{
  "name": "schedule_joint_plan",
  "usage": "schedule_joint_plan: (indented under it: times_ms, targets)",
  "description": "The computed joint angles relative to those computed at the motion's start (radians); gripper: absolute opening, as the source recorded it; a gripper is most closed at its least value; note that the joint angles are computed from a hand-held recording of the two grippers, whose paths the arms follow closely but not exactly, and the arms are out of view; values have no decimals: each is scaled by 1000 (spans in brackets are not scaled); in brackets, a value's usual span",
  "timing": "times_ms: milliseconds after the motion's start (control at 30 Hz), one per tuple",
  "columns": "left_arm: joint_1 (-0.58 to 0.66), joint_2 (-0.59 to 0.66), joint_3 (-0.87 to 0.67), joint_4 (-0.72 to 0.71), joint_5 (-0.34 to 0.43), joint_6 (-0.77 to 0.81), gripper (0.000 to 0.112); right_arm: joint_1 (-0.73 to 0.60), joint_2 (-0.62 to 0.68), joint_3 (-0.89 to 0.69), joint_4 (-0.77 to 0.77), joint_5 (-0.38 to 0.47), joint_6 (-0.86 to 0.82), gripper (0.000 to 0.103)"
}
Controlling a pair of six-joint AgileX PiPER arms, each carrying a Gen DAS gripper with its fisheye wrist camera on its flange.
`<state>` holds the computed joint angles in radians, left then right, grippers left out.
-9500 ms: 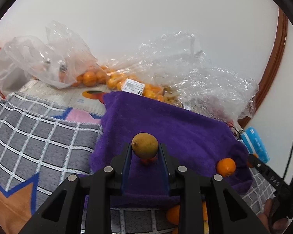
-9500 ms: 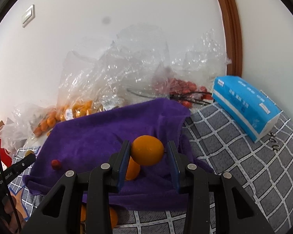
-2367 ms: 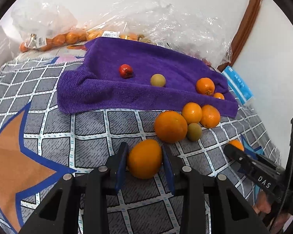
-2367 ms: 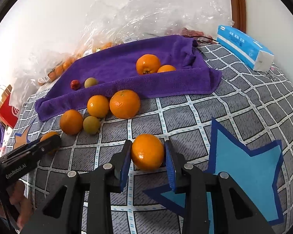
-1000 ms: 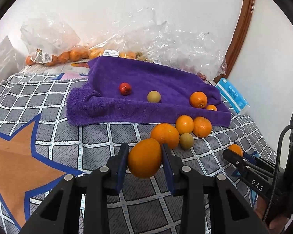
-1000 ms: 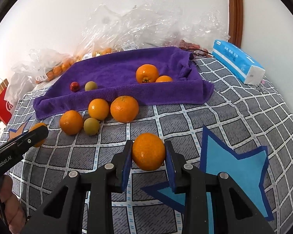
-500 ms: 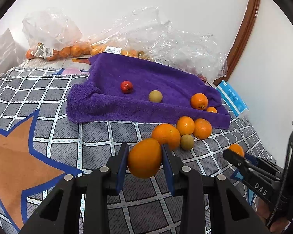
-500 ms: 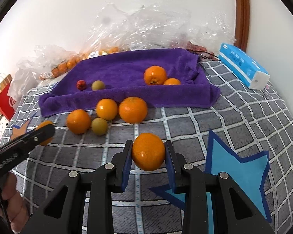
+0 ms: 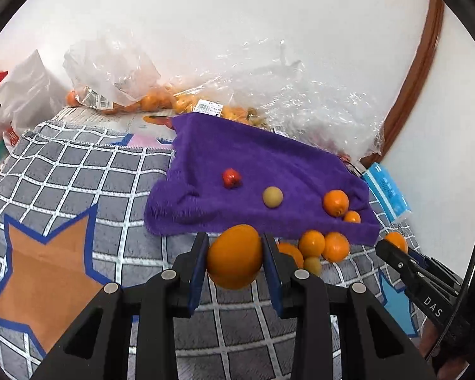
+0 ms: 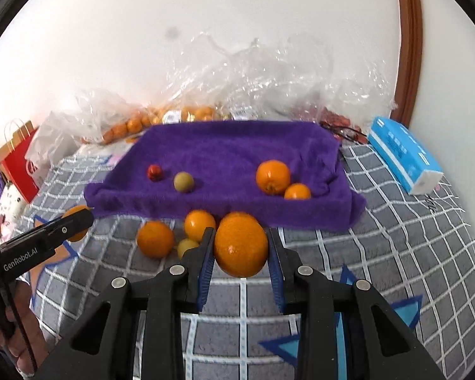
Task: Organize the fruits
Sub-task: 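Lift the orange in left tool toward the towel while right tool carries its orange, then lower the orange in left tool onto the towel while right tool lowers its orange there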
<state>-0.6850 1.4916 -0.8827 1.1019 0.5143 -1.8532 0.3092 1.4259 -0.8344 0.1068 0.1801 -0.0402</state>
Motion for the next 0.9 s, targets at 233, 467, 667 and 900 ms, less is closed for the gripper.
schedule_joint_plan:
  times_ms: [233, 467, 667, 900]
  targets:
    - [50, 66, -118, -50, 20, 128, 32, -39, 86, -102, 158, -4, -134, 32]
    - [104, 138, -229, -92, -11, 204, 32, -77, 176, -218, 212, 23, -173, 32]
    - [141, 214, -310, -120, -27, 243, 32, -77, 241, -308, 172, 25, -138, 32]
    - [174, 268, -323, -105, -77, 226, 32, -61, 318, -392, 181, 26, -146, 32]
